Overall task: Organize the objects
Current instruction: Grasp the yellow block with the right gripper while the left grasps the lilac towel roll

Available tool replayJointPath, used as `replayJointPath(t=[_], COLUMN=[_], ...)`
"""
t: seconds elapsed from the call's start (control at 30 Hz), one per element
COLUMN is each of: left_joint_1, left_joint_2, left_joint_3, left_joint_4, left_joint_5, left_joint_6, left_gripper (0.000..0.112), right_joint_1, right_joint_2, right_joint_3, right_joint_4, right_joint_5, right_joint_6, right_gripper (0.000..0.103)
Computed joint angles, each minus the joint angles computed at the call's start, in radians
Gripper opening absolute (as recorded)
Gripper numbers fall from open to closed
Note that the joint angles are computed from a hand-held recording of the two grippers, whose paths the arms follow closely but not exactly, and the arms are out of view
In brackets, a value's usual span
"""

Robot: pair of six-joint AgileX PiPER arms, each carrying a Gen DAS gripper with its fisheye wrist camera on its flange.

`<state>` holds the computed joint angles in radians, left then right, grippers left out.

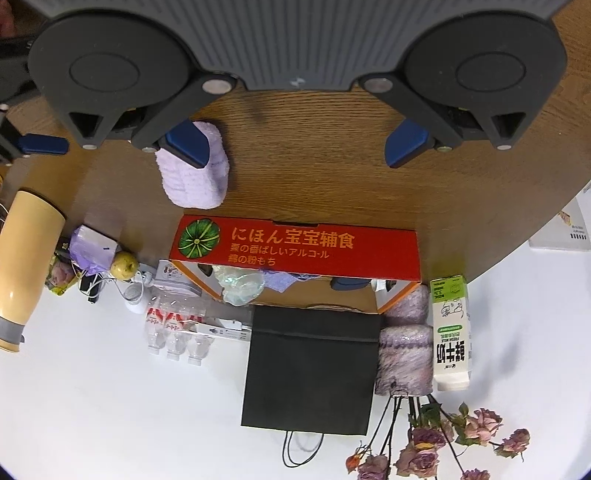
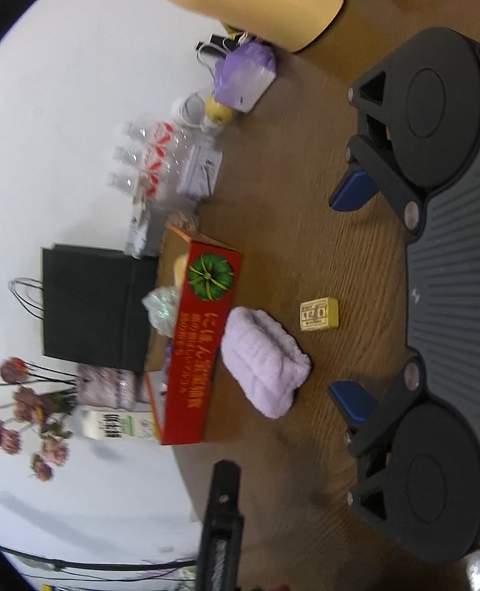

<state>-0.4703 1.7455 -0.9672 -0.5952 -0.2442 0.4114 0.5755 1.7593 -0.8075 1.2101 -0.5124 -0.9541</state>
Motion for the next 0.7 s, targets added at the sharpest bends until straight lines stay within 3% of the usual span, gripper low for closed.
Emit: replayJointPath(t=[0.13,0.2,0.3,0.33,0.57,0.7], left_joint_1=[0.005,0.006,0.009,0.011,0.01,0.008], left_joint_2=[-0.002,-0.002,-0.005,-0.006,-0.007,-0.005], left_joint_3=[0.001,-0.001,0.001,0.002,0.006,0.007], left_joint_4=[-0.003,-0.01,-0.003,0.001,0.004,0.012], left_joint_5=[0.001,0.004,0.003,0.003,0.0,-0.003], left_joint_6=[-0.004,0.001,-0.017,-0.025,-0.029,-0.032], left_gripper=[0.103,0.103,0.103,0.103,0.103,0.103], right_joint_1=[-0.059,-0.085,-0.125,-0.125,-0.091,-0.047], right_joint_2=[0.053,0.068,0.074,0.073,0.056,0.042], right_joint_3=[-0.092,-0.116,-0.124,-0.12,-0.074,-0.023], right_joint_4=[0.057,0.023,-0.132,-0.15,-0.212,-0.252], right_joint_5=[0.108,0.142,0.209,0.203,0.091,-0.044], right_joint_6=[-0.09,-0.054,0.105,0.128,0.222,0.289], right_gripper=[0.073,0.065,0.025,0.02,0.02,0.02])
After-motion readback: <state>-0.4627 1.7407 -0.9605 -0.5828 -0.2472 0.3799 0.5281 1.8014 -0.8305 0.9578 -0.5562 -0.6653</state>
